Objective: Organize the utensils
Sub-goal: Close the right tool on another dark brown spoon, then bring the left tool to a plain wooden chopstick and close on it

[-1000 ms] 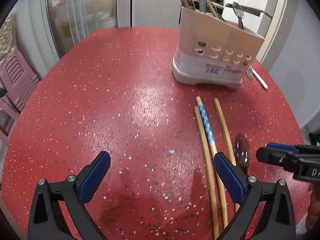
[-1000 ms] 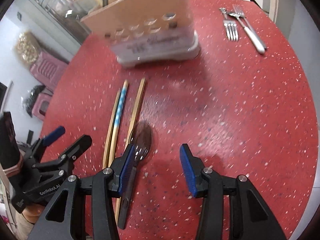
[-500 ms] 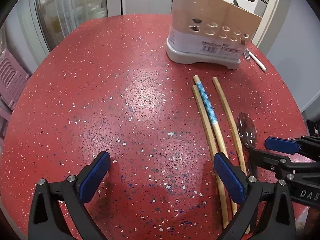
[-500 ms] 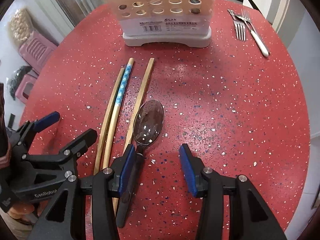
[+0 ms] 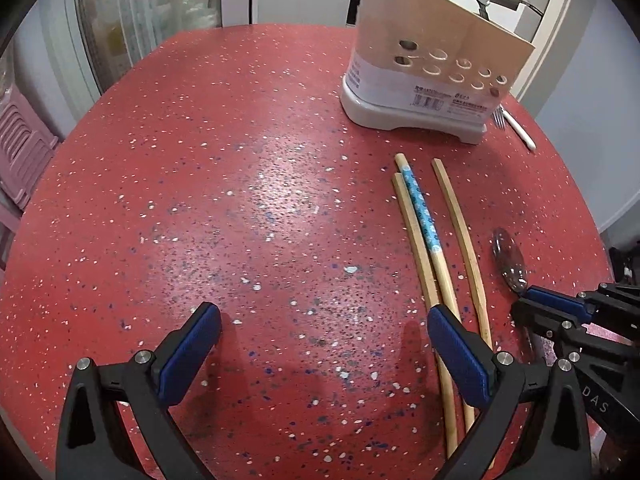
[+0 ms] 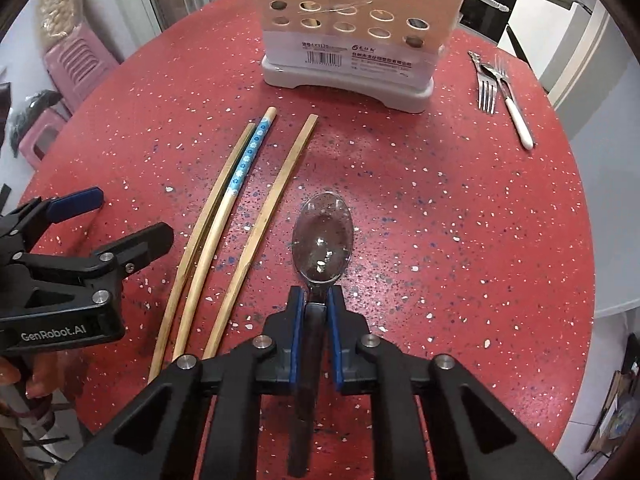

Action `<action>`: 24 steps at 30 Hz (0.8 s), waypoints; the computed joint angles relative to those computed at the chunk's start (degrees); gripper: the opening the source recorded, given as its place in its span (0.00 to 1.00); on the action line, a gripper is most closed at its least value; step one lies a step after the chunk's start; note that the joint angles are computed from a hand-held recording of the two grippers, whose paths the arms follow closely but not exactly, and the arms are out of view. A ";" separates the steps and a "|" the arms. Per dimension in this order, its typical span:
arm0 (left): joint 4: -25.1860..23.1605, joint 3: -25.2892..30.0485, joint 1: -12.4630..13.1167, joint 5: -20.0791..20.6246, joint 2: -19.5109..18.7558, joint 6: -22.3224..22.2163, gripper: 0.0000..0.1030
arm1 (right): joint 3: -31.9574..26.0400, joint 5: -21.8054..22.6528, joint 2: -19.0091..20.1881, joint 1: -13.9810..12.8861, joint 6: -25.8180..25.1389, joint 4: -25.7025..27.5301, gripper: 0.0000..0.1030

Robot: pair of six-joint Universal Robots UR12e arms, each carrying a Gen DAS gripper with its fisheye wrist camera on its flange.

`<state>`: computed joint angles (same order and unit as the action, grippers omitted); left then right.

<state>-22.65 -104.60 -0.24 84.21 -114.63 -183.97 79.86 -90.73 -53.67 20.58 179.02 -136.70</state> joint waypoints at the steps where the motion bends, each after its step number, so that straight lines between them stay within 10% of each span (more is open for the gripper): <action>1: -0.31 0.08 0.03 -0.12 0.03 0.01 1.00 | 0.66 0.54 -0.24 -0.40 -0.43 -0.61 0.12; 24: -5.27 3.79 -2.00 2.97 -1.74 0.31 1.00 | 3.06 5.39 -1.26 -2.40 -3.13 -3.66 0.12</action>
